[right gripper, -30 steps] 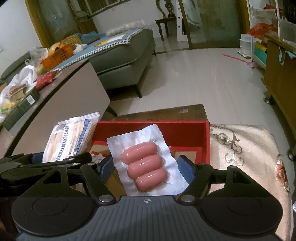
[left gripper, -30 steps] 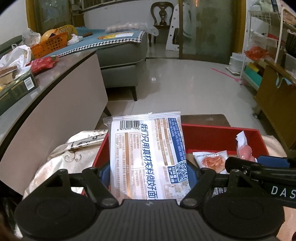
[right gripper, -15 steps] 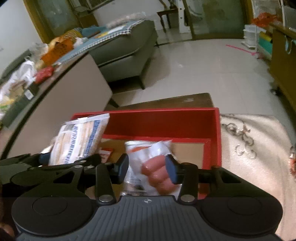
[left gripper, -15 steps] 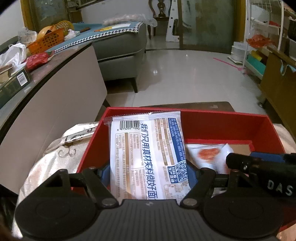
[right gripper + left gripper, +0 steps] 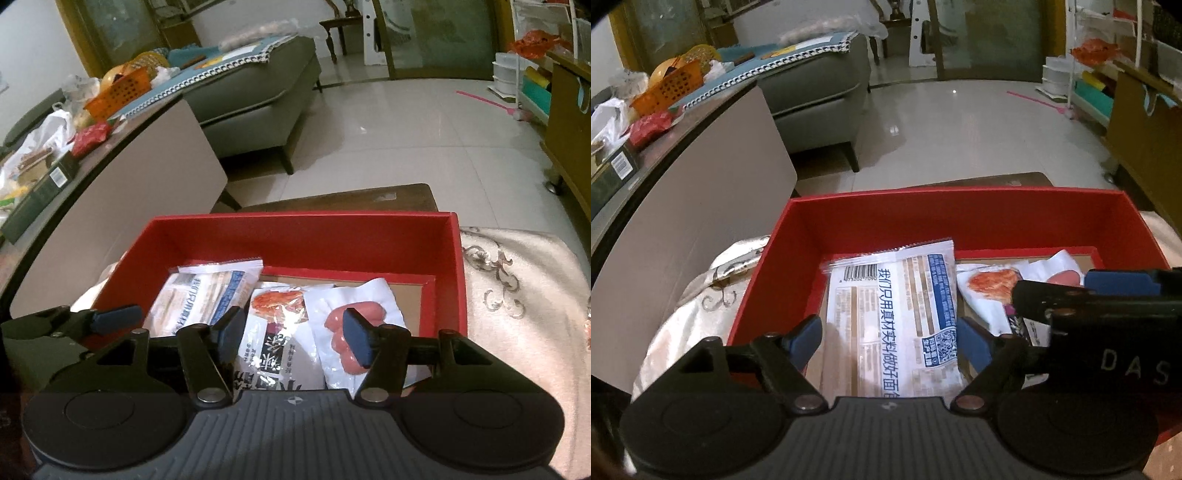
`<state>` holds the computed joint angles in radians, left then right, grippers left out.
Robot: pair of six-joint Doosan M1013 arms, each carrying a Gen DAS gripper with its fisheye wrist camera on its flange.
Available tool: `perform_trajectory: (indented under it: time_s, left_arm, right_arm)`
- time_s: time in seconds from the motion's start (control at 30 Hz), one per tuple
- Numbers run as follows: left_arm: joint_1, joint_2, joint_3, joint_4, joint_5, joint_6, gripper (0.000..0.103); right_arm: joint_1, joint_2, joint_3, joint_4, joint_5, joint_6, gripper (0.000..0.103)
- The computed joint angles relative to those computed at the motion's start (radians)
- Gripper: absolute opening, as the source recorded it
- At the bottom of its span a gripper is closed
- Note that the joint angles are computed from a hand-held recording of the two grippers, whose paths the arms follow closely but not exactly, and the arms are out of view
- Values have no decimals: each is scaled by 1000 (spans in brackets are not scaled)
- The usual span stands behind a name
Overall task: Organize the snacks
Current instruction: 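Lower both held packs into the red box and open both grippers, then withdraw both open grippers from the red box back over the snack pile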
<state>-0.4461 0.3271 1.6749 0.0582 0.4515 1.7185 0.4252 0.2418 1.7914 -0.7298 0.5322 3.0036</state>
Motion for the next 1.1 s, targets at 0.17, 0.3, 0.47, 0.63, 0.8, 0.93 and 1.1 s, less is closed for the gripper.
perform_trajectory:
  time_s: [0.17, 0.3, 0.47, 0.63, 0.8, 0.93, 1.1]
  left_arm:
    - [10, -9, 4, -32, -2, 25, 75]
    - [17, -28, 14, -49, -17, 45, 75]
    - [30, -62, 33, -110, -30, 106, 75]
    - [47, -106, 65, -201, -50, 204, 75]
    - [75, -149, 90, -324, -60, 308, 75]
    - [103, -185, 118, -424, -62, 403, 76]
    - [150, -239, 160, -578, -56, 559, 76]
  right_arm:
    - [3, -5, -2, -9, 19, 13, 69]
    - [9, -14, -9, -3, 35, 2, 78]
    - [26, -31, -24, -2, 58, -13, 84]
    - [46, -61, -19, -49, 54, 57, 87]
    - [74, -106, 9, -120, 35, 186, 89]
    - [128, -144, 36, -270, 66, 362, 94]
    - [226, -190, 87, -620, 143, 704, 103]
